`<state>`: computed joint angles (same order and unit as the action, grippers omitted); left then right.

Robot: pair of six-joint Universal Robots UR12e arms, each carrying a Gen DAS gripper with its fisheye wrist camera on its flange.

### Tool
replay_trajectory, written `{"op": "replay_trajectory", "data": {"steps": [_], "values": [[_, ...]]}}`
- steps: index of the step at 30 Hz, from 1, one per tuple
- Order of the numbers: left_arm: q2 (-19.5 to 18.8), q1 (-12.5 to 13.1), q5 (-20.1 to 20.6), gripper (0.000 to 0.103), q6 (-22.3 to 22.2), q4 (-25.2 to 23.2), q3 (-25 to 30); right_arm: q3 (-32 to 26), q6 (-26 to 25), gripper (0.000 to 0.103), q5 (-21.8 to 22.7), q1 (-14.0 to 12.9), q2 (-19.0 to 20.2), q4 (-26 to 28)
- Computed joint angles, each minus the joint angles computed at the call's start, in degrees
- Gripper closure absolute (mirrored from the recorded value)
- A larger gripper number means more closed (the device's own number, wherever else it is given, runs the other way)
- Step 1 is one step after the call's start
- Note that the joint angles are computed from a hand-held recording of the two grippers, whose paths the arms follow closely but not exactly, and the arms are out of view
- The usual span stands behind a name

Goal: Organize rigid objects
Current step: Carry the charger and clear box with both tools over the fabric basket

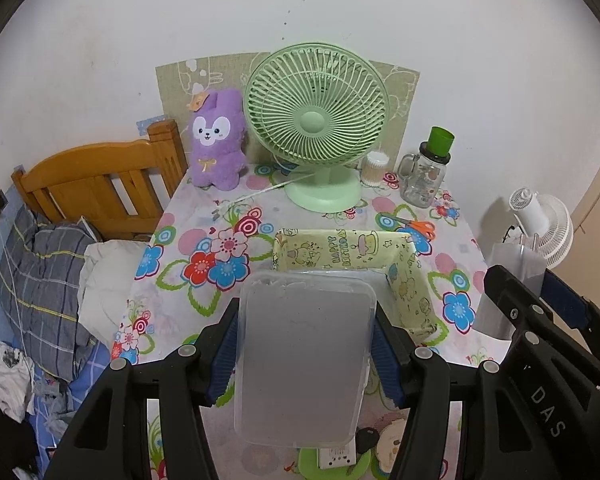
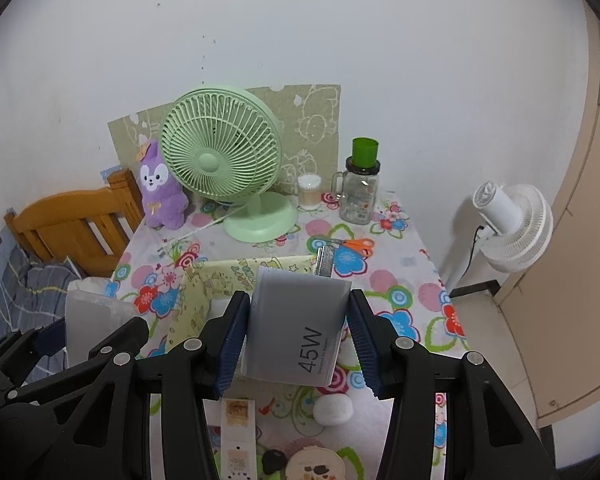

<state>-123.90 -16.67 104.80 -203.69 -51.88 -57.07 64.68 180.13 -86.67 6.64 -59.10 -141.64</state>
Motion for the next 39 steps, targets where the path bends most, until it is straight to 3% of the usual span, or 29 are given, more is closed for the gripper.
{"op": "replay_trajectory", "data": {"steps": [24,39], "values": [[-9.47,1.46,-0.78,0.042,-0.82,-7.54,12.89,-12.3,2.24,0.051,1.81,-0.12,9.4,5.68],[-14.07,1.98,-2.62,0.042,-1.49,-12.25,17.31,-18.53,1.08,0.05,0.51,0.41,15.21,10.32]]}}
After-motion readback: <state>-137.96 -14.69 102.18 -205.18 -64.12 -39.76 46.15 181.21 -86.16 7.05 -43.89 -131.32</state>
